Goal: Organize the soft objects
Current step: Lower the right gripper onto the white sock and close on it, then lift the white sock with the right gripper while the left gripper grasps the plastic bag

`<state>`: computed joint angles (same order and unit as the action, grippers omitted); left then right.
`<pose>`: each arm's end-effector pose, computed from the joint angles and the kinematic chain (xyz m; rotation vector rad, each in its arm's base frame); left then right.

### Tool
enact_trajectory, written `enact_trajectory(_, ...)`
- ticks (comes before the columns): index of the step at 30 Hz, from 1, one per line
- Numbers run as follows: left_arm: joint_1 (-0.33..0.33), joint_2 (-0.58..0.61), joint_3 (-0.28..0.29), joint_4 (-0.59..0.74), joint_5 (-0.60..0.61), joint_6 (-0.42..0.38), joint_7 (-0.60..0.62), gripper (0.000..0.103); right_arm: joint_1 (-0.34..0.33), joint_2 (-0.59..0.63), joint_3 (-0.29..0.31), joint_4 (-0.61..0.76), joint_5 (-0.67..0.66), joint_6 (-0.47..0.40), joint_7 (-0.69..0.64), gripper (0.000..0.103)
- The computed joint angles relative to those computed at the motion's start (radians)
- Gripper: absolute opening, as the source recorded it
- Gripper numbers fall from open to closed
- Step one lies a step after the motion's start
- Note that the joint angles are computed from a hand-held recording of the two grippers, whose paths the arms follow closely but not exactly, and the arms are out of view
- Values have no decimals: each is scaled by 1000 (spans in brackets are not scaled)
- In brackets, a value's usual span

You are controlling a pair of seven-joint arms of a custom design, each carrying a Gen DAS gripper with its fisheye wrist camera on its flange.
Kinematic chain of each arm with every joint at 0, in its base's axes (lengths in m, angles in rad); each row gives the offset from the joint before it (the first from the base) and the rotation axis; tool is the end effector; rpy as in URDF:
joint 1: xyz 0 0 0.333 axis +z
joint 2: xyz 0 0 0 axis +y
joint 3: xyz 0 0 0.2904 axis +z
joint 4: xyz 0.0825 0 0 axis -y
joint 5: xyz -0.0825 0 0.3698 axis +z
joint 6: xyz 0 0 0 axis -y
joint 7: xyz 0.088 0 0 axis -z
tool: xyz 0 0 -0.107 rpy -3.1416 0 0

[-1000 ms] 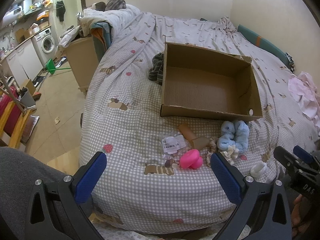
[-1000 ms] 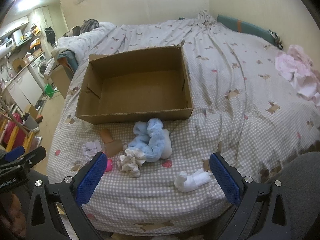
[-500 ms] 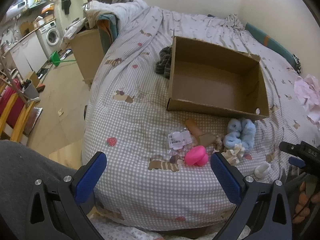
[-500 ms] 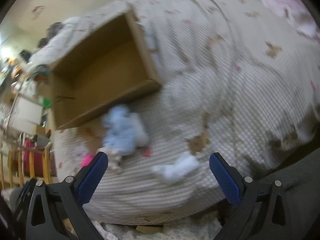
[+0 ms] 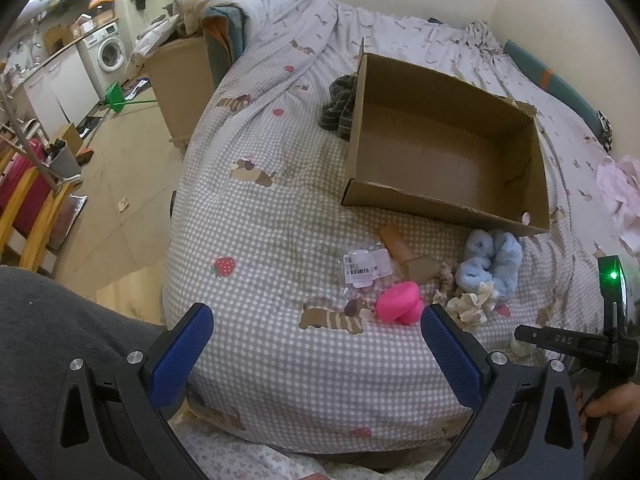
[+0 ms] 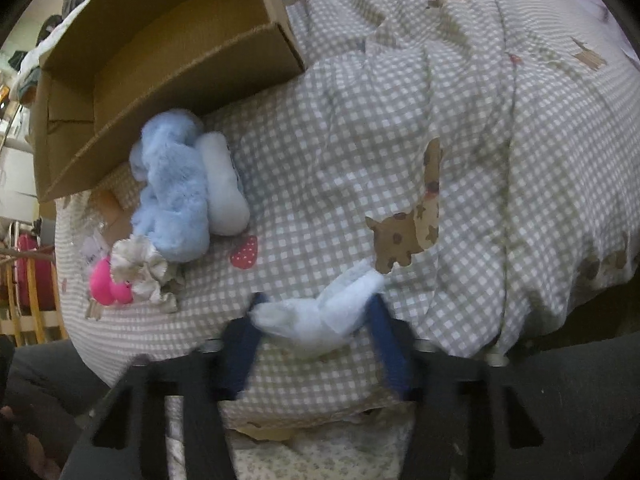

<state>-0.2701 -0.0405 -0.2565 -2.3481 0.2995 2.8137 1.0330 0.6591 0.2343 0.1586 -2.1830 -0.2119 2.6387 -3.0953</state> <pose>0.4485 -0.2779 0.3857 -1.7048 2.1960 -0.6240 0.3821 0.4143 0.2904 -1.3098 2.5874 0.0235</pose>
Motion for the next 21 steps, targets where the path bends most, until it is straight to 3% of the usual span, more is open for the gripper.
enact_trajectory(1, 1, 1, 0, 2, 6, -5, -6, 103, 6, 2, -6, -5, -14, 17, 22, 35)
enact_trajectory(4, 3, 11, 1, 16, 19, -28, -22, 103, 21, -31, -26, -47, -67, 63, 105, 28)
enact_trajectory(8, 2, 43, 12, 64, -93, -94, 59, 103, 44, -86, -45, -76, -224, 89, 244, 28)
enact_trajectory(12, 8, 80, 24, 120, -100, -156, 35, 103, 36, -162, -28, -76, -424, 59, 374, 28)
enact_trajectory(21, 7, 164, 30, 214, -132, -201, 36, 102, -74, -211, 18, -34, -653, 117, 371, 28)
